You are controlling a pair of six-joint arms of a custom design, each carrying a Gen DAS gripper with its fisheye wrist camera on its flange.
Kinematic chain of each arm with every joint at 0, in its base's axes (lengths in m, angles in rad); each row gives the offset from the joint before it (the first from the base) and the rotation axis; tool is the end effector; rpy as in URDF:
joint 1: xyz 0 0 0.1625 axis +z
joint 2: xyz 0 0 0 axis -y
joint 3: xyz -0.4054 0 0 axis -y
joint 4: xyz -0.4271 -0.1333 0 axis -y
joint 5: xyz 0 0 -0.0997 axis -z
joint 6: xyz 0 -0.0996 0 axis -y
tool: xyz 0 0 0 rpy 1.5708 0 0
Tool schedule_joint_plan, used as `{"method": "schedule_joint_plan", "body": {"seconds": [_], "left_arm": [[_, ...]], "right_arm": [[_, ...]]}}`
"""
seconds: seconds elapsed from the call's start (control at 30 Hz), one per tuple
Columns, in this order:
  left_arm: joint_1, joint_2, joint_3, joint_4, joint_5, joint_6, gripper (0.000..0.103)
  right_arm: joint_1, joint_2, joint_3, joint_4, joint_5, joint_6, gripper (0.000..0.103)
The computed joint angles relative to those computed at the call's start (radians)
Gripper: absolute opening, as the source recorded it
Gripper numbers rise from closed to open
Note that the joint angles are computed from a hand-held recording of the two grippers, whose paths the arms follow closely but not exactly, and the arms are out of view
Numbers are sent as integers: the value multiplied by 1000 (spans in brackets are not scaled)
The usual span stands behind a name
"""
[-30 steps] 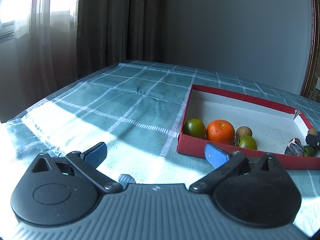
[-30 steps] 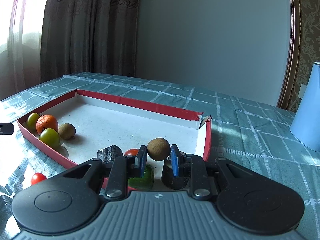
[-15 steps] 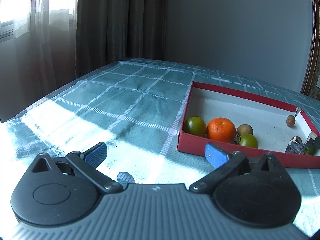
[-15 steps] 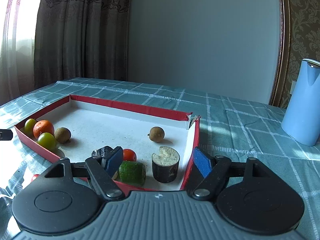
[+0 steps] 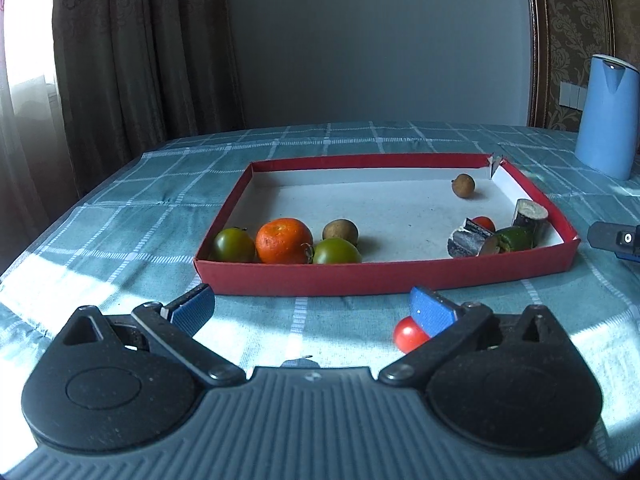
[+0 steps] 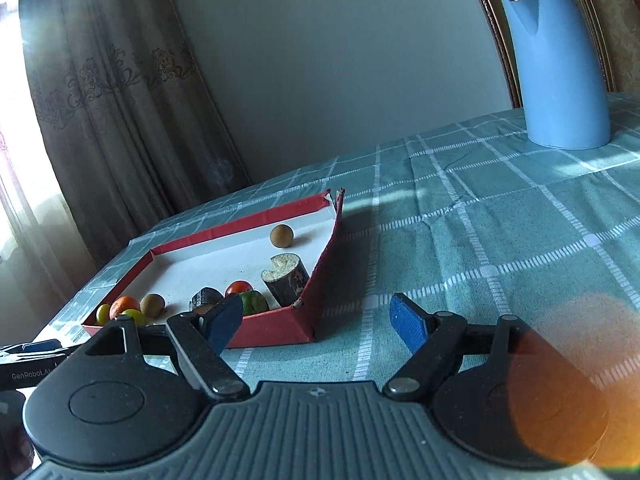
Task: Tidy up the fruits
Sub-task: 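Grasp the last red cherry tomato with the left gripper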
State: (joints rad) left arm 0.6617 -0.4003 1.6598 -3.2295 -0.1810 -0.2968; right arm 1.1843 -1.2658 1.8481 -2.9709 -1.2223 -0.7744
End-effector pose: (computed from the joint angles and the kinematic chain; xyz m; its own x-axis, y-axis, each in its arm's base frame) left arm -0.3336 -0.5530 -0.0639 -0.6068 -0.2544 -0.7530 0.5746 0.5142 -0.6368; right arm -0.0768 -0.6326 0.3230 -0.8697 -0.3546 0.3433 -0.4902 0.5391 -0.6849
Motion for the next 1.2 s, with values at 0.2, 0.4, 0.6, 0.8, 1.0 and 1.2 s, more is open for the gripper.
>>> {"method": "schedule_joint_plan", "body": {"seconds": [0.2,0.4,0.6,0.8,1.0,1.2], "left_arm": [[5,38,-52,28,-13,32,96],[3,57,-61,-66,-20,124,96],[-1,58,-58,-82,-44,145,95],[-2,64,-64,-31,-69,148,93],[21,-6,-14,100,-166,-17,55],[11,13,-25,86,-145,24,25]], "right_arm": [[4,-3,8,0,1,-40,81],[5,-5,10,3,1,-44,81],[5,-6,11,5,-1,-47,81],[8,-6,12,8,-8,-50,81],[8,-6,13,6,-8,-50,81],[10,-5,12,6,-12,-53,81]]}}
